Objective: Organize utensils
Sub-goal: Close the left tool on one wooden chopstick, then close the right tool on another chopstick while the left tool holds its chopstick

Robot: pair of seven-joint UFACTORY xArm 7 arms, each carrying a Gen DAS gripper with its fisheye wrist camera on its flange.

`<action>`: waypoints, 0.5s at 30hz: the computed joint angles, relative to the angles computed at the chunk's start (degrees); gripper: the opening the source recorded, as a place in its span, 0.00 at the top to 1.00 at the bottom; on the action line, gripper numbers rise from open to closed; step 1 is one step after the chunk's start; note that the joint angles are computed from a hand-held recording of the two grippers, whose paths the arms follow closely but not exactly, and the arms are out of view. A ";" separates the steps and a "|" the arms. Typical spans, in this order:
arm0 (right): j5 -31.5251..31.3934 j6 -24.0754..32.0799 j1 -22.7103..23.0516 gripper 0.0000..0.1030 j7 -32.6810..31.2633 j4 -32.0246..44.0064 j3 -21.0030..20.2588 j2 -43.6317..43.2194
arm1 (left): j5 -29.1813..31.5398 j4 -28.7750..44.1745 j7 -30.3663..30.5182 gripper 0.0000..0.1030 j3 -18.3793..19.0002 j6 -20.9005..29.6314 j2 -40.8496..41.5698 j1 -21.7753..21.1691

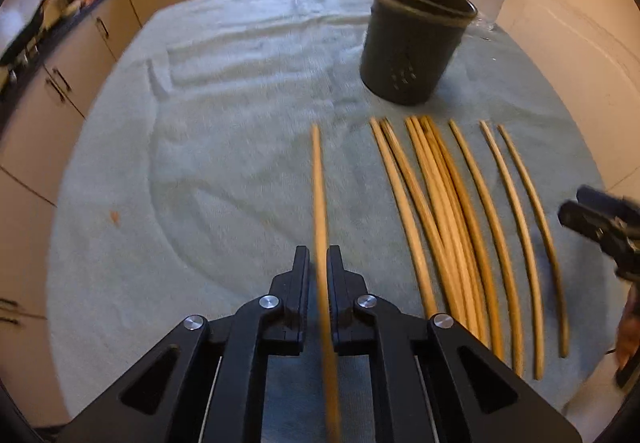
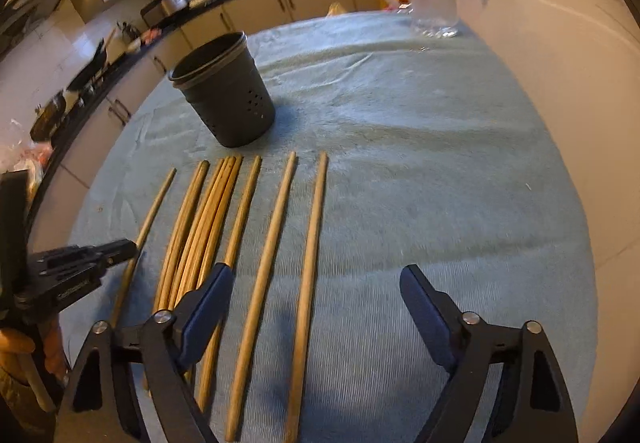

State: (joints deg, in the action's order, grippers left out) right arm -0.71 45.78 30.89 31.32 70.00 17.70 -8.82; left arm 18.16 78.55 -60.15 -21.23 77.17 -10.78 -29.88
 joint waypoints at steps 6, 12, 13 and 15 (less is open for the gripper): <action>-7.85 7.71 0.88 0.37 0.51 11.79 -0.15 11.12 | -1.41 2.79 4.67 0.74 3.04 -1.37 5.01 1.02; -12.20 12.52 3.95 0.47 1.30 19.81 -2.07 17.72 | -2.02 4.60 6.63 0.74 5.28 -3.51 7.53 1.96; -12.60 13.65 4.43 0.47 0.73 21.45 -2.39 18.87 | -2.05 4.80 6.93 0.74 5.52 -3.79 7.81 2.05; -13.92 16.25 5.63 0.47 -0.67 25.71 -3.02 21.76 | -2.13 5.33 7.71 0.74 5.86 -4.17 8.37 2.15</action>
State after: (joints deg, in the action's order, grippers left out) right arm -14.63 62.03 36.52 30.65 95.72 14.67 12.95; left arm 16.03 83.88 -52.44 -15.38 73.00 -2.41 -27.73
